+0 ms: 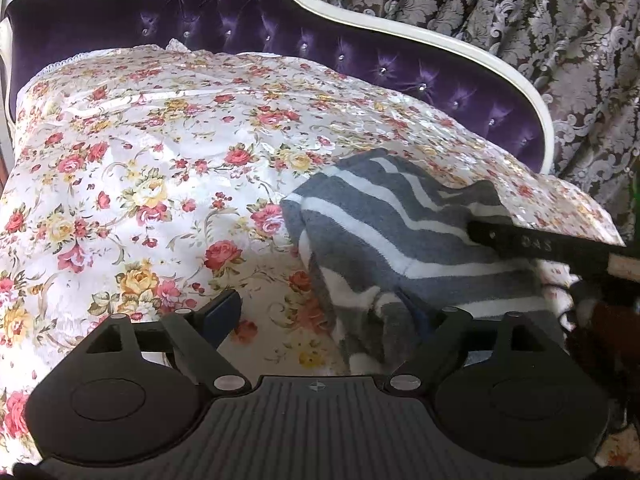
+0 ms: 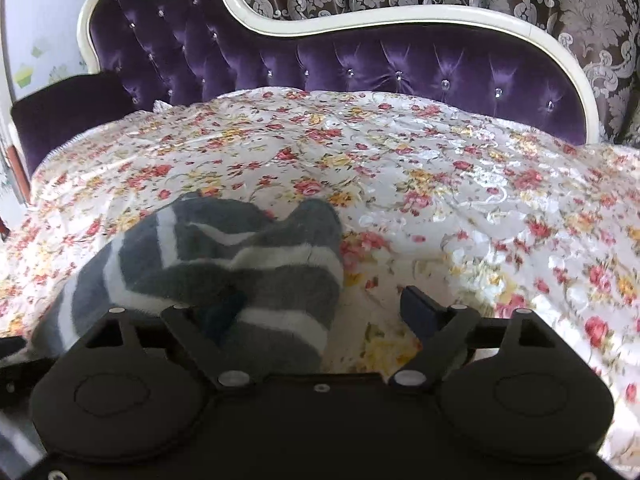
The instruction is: Fold small clothes
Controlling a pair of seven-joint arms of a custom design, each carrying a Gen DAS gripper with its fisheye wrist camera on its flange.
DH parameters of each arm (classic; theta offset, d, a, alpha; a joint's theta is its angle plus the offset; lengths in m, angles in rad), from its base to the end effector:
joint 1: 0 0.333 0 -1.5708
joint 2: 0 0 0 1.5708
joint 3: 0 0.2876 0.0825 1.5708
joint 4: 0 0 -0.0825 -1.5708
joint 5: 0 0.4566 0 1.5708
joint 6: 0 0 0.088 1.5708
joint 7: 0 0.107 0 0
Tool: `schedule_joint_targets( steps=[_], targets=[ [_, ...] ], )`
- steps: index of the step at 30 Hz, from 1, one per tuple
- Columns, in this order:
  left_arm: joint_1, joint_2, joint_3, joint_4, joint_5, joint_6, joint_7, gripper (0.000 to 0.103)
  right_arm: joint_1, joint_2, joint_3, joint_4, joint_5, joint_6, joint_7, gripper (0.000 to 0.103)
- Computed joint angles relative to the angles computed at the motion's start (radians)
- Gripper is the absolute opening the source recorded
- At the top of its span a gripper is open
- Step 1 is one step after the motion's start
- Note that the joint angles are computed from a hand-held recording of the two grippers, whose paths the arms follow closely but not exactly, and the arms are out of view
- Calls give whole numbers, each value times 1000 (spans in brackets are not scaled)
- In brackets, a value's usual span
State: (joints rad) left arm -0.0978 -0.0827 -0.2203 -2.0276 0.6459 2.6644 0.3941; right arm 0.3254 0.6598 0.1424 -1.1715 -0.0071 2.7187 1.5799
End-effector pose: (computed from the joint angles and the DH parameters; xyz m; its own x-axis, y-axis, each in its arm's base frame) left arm 0.6097 -0.2220 0.5068 0.2716 -0.9360 0.2240 -0.6068 -0.3472 -0.7150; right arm 0.7674 0.3461 0.4761 0.4191 -0.9037 -0.0872 -0.5981 -0.2026 -0.7754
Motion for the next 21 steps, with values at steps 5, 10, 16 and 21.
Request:
schedule_joint_targets(
  steps=[5,10,16,21],
  targets=[
    [-4,3,-1,10,5,-21,4,84,23,153,-17,259,-6,-131,-6,88],
    [-4,-2,-1,11,15,-21,2,84,3,44,-7,106,16,-15,-25,87],
    [-11,-12,-15,27,41,-89,9,94,-66,-156,71,-187,75,142,-125,94],
    [-20,-26,-22,23,57,-136,7,96,-86,-288,90,-394,133,130,-166,95]
  ],
)
